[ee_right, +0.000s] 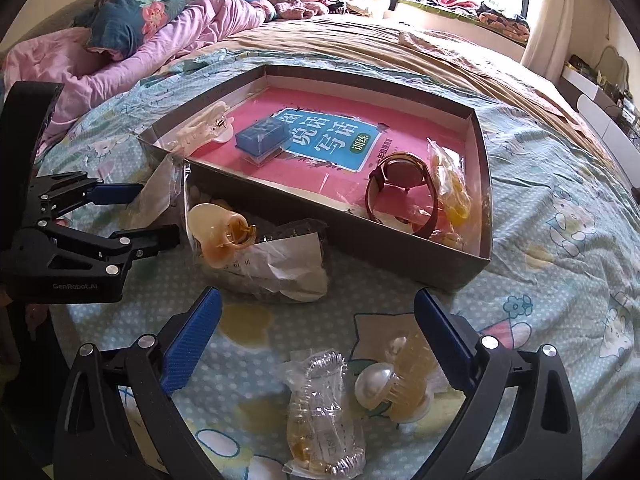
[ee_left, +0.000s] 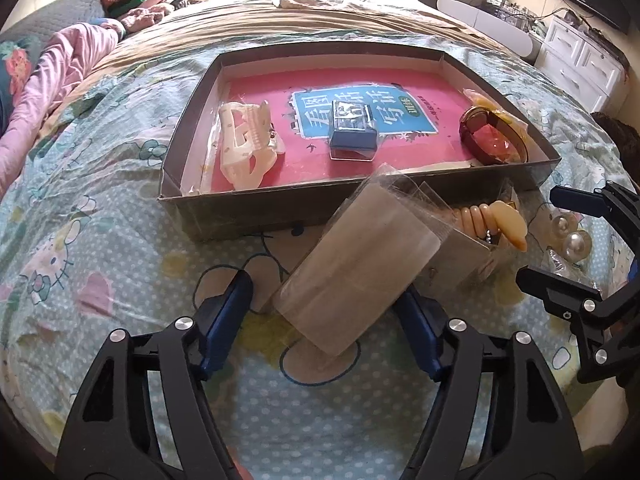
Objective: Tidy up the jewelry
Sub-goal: 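Withdraw both tools and move toward the remaining items, then grasp the clear plastic sleeve with the left gripper while the right grasps the white-paper packet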
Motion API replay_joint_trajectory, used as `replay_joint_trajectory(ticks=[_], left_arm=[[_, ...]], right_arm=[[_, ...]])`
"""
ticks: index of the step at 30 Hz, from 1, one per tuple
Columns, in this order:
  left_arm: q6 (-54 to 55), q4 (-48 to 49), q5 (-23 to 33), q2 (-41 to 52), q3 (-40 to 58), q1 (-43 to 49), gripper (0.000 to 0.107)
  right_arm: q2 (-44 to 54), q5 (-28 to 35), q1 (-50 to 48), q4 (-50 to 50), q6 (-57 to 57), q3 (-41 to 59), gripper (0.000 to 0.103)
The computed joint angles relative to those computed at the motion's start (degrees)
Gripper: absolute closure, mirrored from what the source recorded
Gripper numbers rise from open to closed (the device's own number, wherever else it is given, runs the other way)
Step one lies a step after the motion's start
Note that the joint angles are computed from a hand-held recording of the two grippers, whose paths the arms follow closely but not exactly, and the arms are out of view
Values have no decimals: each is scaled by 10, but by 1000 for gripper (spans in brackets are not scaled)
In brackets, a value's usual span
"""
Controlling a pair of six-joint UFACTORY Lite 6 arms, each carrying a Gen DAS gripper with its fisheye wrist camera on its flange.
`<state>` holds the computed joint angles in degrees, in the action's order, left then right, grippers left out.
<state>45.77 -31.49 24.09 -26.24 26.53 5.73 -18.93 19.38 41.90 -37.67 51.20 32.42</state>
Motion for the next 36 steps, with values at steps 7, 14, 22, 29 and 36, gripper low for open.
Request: replay_joint_trajectory(ticks=[7,14,22,29,36], left_arm=[[85,-86,29,1,7,42,81],[145,-145,84,-2,15,104,90],[157,-151,123,-39,15,133,90],[157,-151,153,-61,20,159,90],[163,-154,185,-82,33,193,90]], right_arm=[[72,-6,20,-43,18,38,7],[132,-9,51,-86,56,80,20],[98,-40,42,-28,15,58,30],[29,-41,51,145,-128,26,30],[-57,-8,60,244,-205,-1,30]])
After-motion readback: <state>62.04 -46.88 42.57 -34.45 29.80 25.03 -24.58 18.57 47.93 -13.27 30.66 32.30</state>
